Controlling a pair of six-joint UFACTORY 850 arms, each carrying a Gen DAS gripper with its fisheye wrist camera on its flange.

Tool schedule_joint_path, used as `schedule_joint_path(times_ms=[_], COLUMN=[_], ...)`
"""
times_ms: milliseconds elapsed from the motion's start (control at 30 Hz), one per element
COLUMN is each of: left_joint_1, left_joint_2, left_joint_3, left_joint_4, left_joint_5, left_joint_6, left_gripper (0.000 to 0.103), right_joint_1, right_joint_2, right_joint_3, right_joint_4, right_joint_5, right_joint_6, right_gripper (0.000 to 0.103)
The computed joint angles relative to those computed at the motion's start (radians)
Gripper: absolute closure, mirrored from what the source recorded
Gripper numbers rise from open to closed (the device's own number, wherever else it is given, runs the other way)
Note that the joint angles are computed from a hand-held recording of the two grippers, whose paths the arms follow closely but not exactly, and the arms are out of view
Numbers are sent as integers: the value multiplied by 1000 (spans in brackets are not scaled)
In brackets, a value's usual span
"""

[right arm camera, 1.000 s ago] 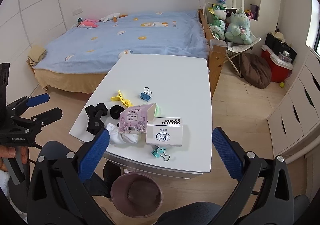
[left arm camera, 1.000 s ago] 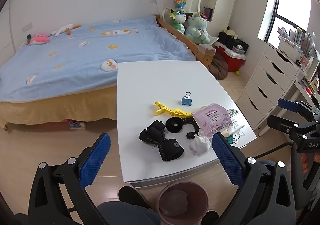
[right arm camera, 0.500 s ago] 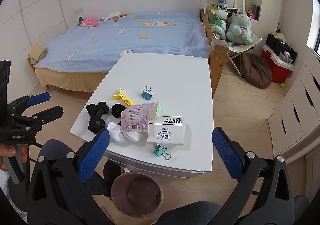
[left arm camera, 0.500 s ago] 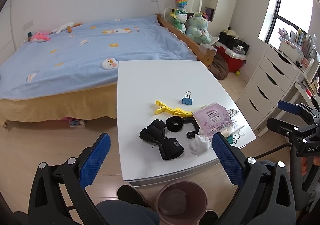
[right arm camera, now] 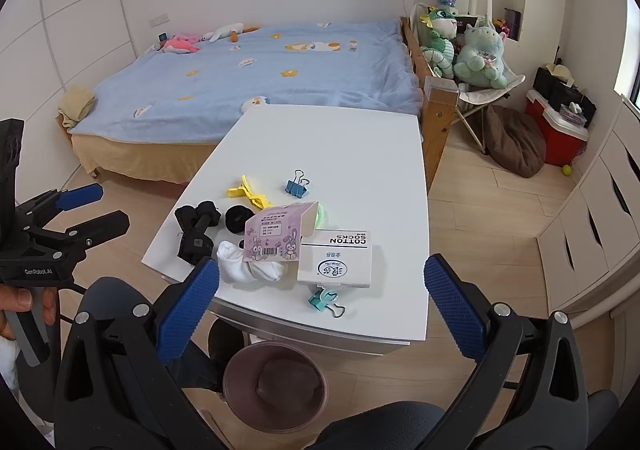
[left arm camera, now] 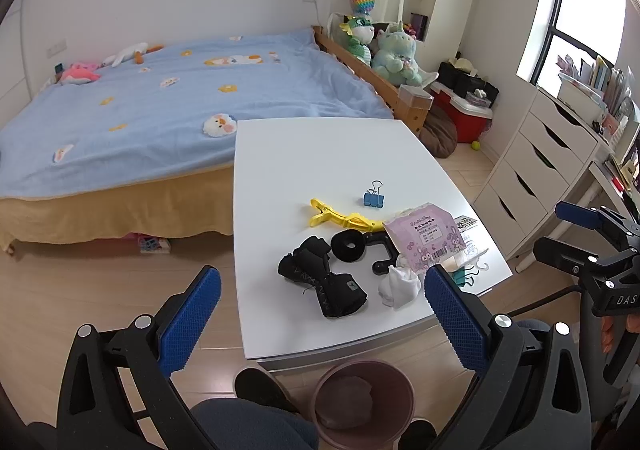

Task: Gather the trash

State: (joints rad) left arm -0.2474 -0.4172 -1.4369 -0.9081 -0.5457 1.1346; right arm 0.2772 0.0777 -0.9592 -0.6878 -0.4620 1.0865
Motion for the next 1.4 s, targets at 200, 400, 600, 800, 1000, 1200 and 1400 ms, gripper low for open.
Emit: schedule_joint_path(times_ms=[200,400,600,800,1000,1200,1400], left_joint_1=[0,-2,-12,-24,-40,-51,-52], left_joint_2=[2,-2,-45,-106,-187,-269,-313], left_joint_3=[4,1,-50,-126,-224,-304,-348], left_joint_4=[5,21,104,198,328,430,440], left_joint_5=[-1,-1,-18,-53,-115,-202,-250], left_joint_6=[-4,-22,-126,-268,-466,-639,-722], left_gripper=[5,5,5,5,5,5,6], right_joint_1=[2,1,0,-9,-18,-23,-34], right_joint_2=[-3,-7,-12,-5,-1,4,6], right_joint_3=[-3,-7,-9,4,14,25,34], right_joint_4=[7,18,19,36,52,57,74], right_joint_5=[-1,-4,-6,6,5,8,17], right_joint_6=[-7,-19,-18,-21,-29,-29,-41], right_gripper=[3,3,3,3,3,3,3])
